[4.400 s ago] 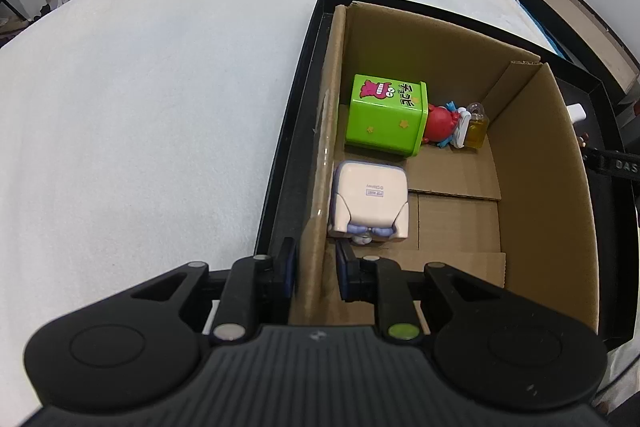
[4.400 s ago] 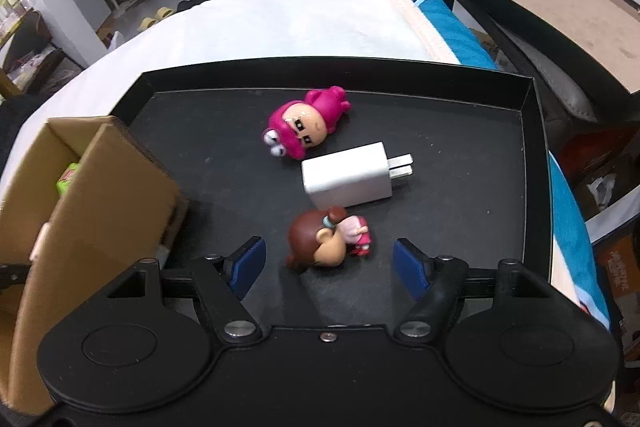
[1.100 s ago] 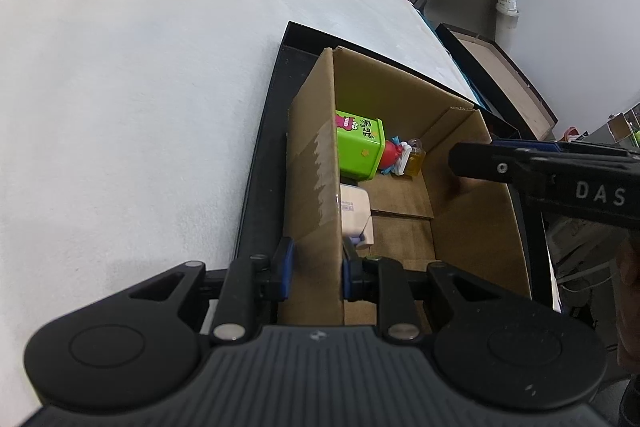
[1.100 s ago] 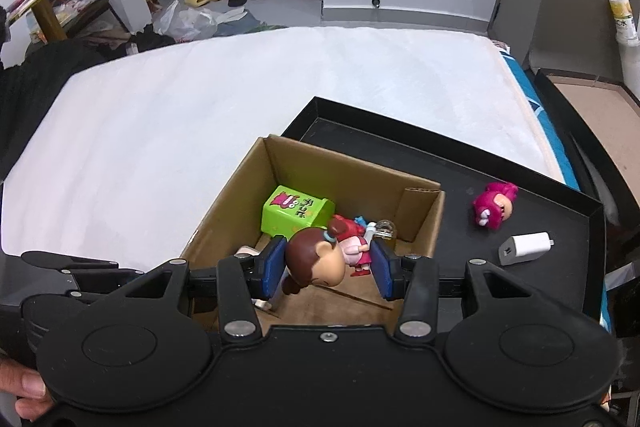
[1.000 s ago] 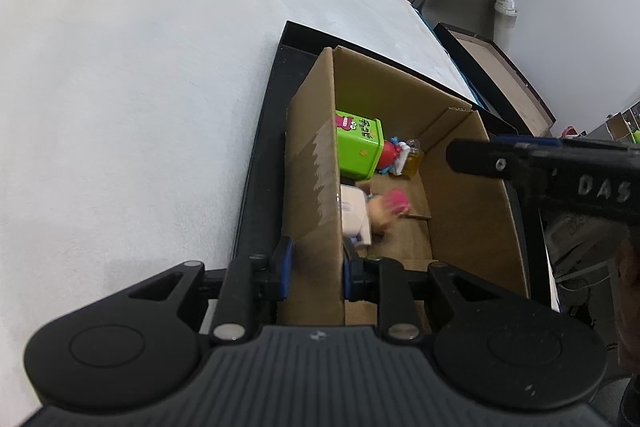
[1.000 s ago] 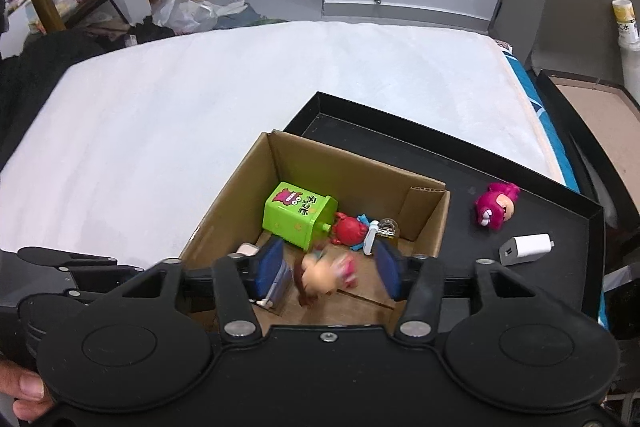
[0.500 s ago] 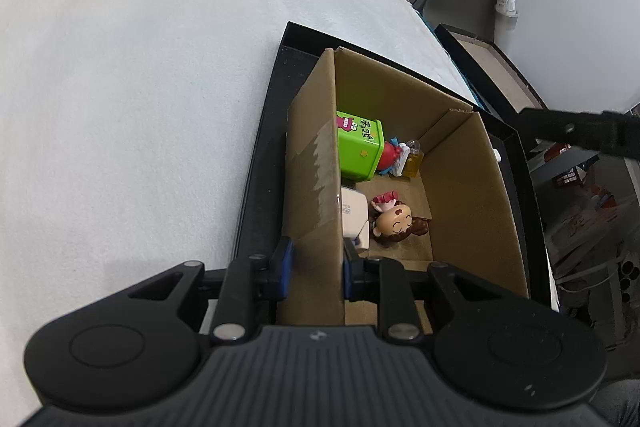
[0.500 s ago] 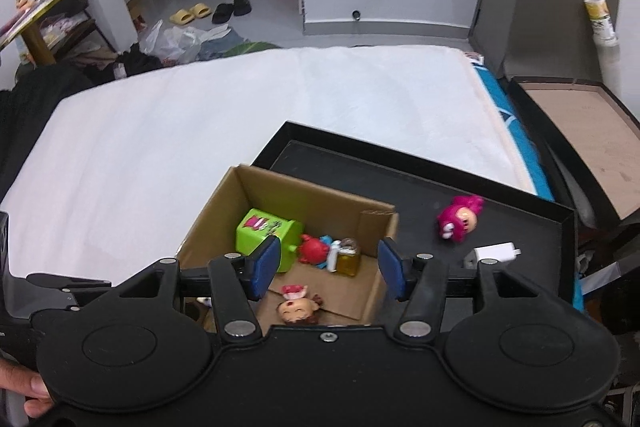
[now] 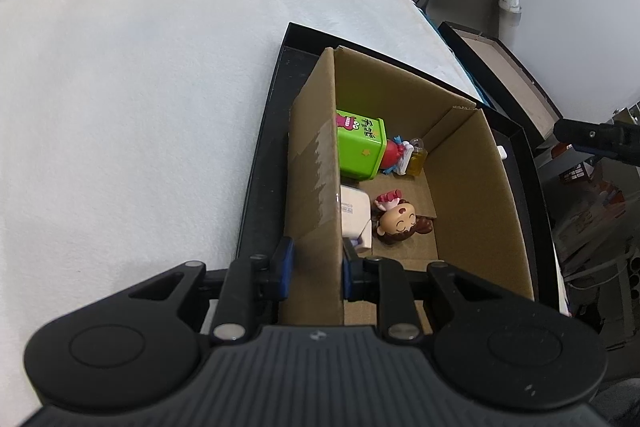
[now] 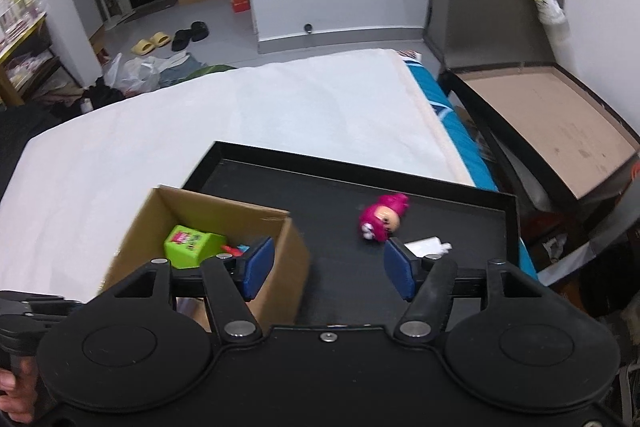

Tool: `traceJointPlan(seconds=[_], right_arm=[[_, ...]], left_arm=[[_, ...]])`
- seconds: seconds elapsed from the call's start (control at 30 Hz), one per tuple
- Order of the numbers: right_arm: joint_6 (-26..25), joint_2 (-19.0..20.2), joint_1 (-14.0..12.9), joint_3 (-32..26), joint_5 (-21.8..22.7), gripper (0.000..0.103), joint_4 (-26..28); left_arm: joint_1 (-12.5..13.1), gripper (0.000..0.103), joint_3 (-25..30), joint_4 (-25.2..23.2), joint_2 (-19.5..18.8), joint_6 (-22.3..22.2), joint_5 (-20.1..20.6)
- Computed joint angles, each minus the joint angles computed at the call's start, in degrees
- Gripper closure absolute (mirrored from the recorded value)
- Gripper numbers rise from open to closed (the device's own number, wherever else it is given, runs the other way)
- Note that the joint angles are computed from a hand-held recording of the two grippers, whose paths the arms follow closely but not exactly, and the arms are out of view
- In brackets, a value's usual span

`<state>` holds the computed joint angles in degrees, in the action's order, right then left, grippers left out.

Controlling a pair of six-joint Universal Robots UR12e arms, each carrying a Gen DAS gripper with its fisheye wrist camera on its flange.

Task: Organize rigid objects
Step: 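Move the right gripper to the white charger plug and grasp it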

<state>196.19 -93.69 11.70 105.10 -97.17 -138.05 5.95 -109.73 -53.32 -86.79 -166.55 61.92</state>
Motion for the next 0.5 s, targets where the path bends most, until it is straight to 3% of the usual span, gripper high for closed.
traceJointPlan(seconds=[0.3,0.5], right_arm=[[1.69,-1.87,-3.74,5.08,1.71,0.037,-3.39],[-0.25,-2.1,-5.26,8.17,2.62,0.033,-6.47]], left_arm=[[-1.42,0.082,0.39,0.35,-0.24,-0.33,3.67],[-2.67,0.083,0.68,0.77,-0.48,-1.03,6.8]])
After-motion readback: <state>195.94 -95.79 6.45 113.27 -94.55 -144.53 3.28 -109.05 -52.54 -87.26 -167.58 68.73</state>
